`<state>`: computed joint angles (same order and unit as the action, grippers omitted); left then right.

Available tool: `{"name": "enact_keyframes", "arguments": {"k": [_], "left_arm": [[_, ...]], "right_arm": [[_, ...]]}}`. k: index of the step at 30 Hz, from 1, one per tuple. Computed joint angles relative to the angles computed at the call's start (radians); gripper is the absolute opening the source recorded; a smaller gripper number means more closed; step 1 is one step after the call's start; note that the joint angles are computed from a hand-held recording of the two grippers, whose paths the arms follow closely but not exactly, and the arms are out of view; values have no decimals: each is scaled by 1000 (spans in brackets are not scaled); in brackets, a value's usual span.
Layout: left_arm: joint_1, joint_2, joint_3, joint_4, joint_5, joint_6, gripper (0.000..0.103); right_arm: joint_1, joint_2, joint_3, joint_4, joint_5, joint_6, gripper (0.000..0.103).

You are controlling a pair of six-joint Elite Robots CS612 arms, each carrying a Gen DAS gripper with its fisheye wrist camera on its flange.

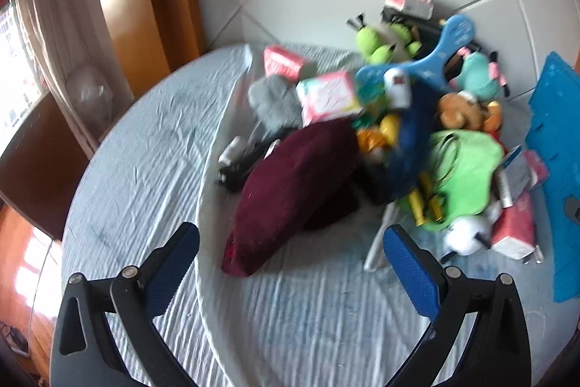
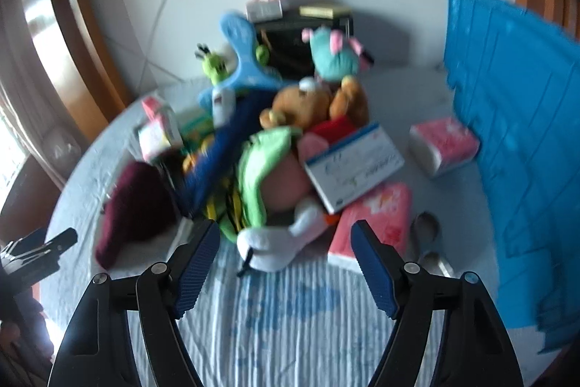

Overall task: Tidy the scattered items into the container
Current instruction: 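Move both tools back from the crate toward the pile, then grasp the maroon knit hat with the left tool while the right tool grasps the white plush goose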

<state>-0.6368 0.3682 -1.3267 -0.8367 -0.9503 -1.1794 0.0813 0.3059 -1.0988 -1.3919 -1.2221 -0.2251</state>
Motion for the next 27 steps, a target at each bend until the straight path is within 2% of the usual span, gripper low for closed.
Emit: {"name": "enact_keyframes", "arguments": {"k": [4,6,11,14,17,22,27], "left_arm": [[13,11,-1,37,-24,3,102],[21,13,10,46,-29,3,101],[49,26,28,-58,-53,103,100],[75,30,57,-127,-95,176,100],[96,39,75,-180,-135,242,90],[126,54,107,-233,-228,311,76],[124,55,134,-227,-197,359,75]], "right_arm": [[3,-3,36,46,5,-6,70],[8,-4,49,50,-22,-20,70],[12,-14,89,85,-36,35,70],[23,-18,114,86,-73,95,70],[31,-22,141,71,-81,162,70],[53,-34,211,38,-133,247,70],[64,-35,244,-10,-137,307,70]]}}
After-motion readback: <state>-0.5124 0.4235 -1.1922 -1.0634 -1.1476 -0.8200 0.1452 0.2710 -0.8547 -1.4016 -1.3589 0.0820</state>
